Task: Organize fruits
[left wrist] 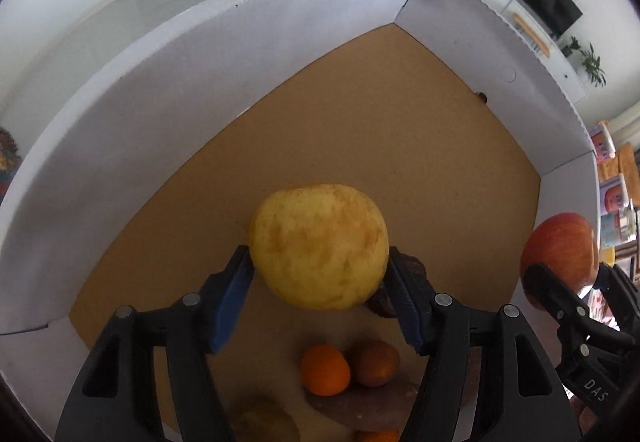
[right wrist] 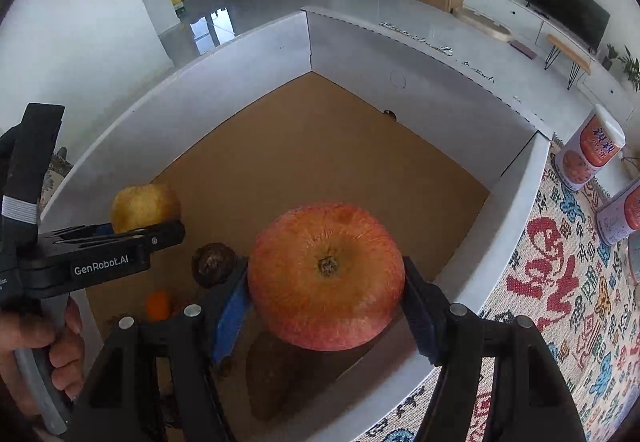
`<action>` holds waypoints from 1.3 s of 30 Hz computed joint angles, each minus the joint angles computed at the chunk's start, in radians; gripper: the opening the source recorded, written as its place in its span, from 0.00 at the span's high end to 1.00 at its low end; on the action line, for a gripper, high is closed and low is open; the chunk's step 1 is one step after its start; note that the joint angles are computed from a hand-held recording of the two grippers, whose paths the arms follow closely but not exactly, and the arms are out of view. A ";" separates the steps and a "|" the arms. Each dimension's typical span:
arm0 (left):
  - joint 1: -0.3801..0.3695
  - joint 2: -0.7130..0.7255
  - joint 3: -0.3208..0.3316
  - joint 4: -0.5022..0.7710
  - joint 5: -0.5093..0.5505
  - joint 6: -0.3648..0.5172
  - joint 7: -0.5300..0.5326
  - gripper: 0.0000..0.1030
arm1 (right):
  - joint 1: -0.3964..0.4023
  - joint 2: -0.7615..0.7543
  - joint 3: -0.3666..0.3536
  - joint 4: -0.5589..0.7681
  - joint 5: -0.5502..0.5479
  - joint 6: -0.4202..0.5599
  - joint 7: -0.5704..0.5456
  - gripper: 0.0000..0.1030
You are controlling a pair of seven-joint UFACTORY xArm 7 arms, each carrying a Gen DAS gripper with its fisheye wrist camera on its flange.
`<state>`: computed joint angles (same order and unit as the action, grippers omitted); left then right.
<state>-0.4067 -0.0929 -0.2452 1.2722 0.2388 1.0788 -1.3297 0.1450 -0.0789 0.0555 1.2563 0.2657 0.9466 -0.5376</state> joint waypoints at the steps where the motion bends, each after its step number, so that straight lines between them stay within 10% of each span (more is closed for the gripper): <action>1: -0.001 -0.009 -0.005 -0.006 0.026 -0.014 -0.011 0.25 | 0.001 0.016 0.007 0.006 -0.030 -0.005 0.028 0.31; 8: -0.064 -0.034 -0.111 0.139 0.329 0.199 -0.064 0.16 | -0.009 -0.103 -0.040 -0.057 0.121 -0.149 -0.017 0.08; 15: -0.199 0.012 -0.254 0.300 0.634 0.517 -0.149 0.03 | -0.018 -0.291 -0.140 -0.106 0.237 -0.036 -0.157 0.00; 21: -0.278 -0.056 -0.234 0.235 0.475 0.484 -0.282 0.03 | -0.035 -0.550 -0.193 -0.305 0.206 0.111 -0.111 0.00; 25: -0.335 0.041 -0.304 0.370 0.506 0.758 -0.274 0.03 | -0.021 -0.658 -0.204 -0.395 0.213 0.202 -0.072 0.00; 29: -0.378 -0.005 -0.270 0.345 0.497 0.777 -0.273 0.03 | 0.005 -0.710 -0.167 -0.405 0.184 0.210 -0.047 0.00; 39: -0.319 -0.065 -0.302 0.314 0.449 0.816 -0.316 0.01 | 0.053 -0.701 -0.117 -0.352 0.111 0.198 0.017 0.00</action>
<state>-0.7252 -0.1581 -0.5475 1.5862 0.6878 1.8948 -1.6454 0.1982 -0.7801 -0.0617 0.9041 0.3763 1.1442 -0.5202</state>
